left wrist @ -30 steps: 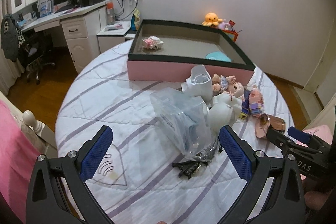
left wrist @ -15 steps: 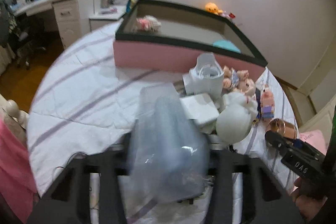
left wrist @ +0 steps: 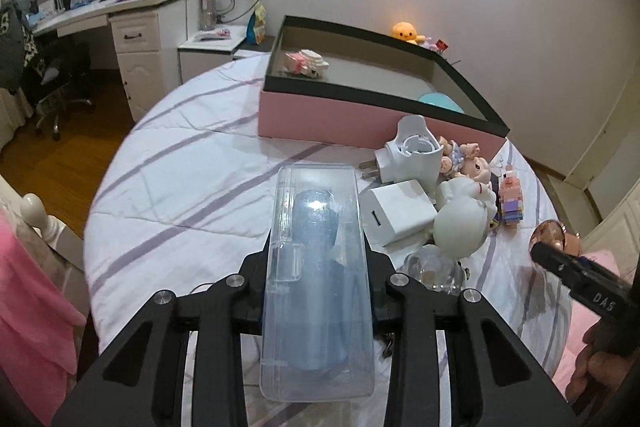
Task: Organize rigid objects
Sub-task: 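Lower the floss box and canister into the tray box and release both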
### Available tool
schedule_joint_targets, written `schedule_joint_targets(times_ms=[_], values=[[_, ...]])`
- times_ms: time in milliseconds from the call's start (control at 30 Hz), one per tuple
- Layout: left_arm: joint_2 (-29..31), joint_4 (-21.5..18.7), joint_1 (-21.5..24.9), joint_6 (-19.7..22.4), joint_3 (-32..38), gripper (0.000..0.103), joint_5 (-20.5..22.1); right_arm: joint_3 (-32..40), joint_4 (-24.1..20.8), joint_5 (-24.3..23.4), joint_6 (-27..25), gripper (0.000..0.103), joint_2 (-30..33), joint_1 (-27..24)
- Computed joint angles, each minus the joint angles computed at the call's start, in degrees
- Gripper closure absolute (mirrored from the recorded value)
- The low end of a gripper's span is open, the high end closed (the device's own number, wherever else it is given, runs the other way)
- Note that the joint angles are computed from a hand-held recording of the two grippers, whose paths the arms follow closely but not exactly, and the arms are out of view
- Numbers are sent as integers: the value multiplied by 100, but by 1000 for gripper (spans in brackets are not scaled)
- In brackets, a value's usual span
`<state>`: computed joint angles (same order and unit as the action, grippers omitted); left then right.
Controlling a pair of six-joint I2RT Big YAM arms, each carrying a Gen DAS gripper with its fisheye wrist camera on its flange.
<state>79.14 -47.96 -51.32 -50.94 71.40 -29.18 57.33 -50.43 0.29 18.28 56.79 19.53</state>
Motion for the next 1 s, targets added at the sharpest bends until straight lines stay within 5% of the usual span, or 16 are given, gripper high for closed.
schedule_joint_targets(times_ms=[267,400,700,1000], values=[[-222,-100,-21,155,54,70,-180,351,-64,-68,-140,40,-68,136],[-197,-64,133,622,375,70,-231,852,-7,-178,-443,40,174,127],[288,89,744,1790,1555,70,-70,2440,85,-527,-990,40,1373,58],[1214,-176,1214,2357,2836,70,356,3662,-220,-695,-1157,40,2523,-67]])
